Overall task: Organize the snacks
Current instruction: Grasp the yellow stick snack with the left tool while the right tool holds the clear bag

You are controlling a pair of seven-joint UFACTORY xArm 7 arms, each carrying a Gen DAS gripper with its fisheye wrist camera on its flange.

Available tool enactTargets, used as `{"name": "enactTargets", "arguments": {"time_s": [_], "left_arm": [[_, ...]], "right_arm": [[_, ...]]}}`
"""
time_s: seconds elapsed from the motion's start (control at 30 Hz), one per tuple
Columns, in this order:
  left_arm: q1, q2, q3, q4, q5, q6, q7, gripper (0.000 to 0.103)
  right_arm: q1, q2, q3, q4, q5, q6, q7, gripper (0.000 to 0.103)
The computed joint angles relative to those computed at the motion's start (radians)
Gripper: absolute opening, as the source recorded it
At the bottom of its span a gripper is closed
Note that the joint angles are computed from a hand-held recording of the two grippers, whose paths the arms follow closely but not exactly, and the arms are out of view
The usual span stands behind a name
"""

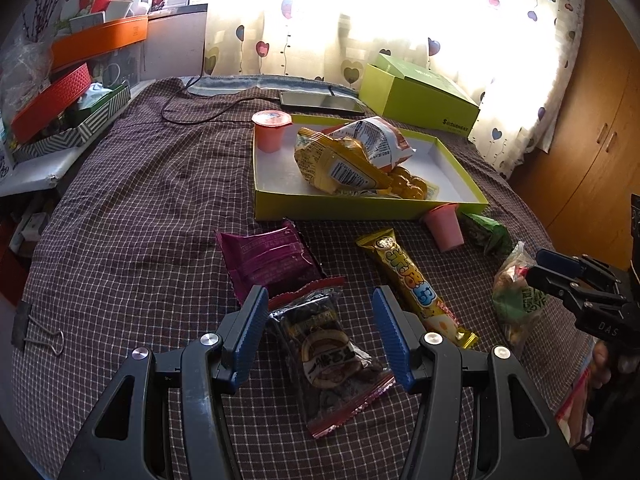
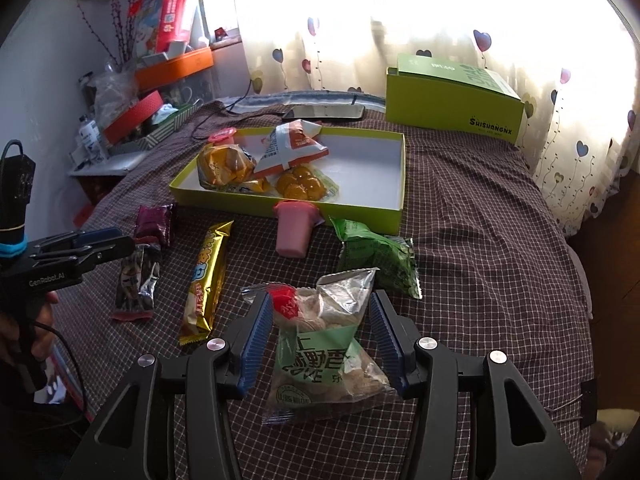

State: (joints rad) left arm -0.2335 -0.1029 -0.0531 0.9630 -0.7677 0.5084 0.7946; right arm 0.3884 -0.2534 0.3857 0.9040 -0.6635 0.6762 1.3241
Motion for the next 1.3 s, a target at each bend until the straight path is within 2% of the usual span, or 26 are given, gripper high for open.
{"name": "enactTargets", "arguments": {"time_s": [0.23,0.4,0.47,0.53,0.63,0.77,0.93,1.1,1.3], "left_arm": [[-0.006,-0.005,-0.001,-0.003,-0.009,0.008,0.011,0.055],[-0.005,-0.003,0.0,-0.001,-0.013,0.019,0.015,0.055],[-0.002,-0.002,0.002,0.0,-0.014,0.021,0.013,0.055],[0.001,-0.001,0.003,0.0,-0.014,0.02,0.009,0.055],[0.008,0.0,0.005,0.0,-0.013,0.027,-0.006,0.055],[0.014,-0.01,0.008,-0.008,-0.012,0.048,-0.028,0.055],[-0.002,-0.029,0.006,-0.017,-0.039,0.062,0.017,0.055],[-0.005,-0.022,0.001,-0.015,-0.008,0.064,-0.043,0.055],[-0.033,0.0,-0.016,0.018,-0.044,0.113,-0.014,0.055]], "right_arm": [[0.028,0.03,-0.011,-0.015,0.079,-0.012,-0.083,0.056],[0.038,0.08,-0.022,0.012,0.07,0.021,-0.072,0.056],[0.042,0.085,-0.032,0.013,0.064,0.014,-0.059,0.052],[0.044,0.087,-0.034,0.015,0.043,0.01,-0.044,0.043],[0.051,0.092,-0.031,0.028,0.006,0.02,-0.029,0.038],[0.057,0.096,-0.037,0.031,-0.008,0.015,-0.018,0.038],[0.061,0.082,-0.036,0.029,-0.028,0.004,-0.001,0.038],[0.056,0.073,-0.03,0.029,-0.042,0.001,0.01,0.038],[0.049,0.053,-0.021,0.021,-0.058,0.005,0.033,0.038]]}}
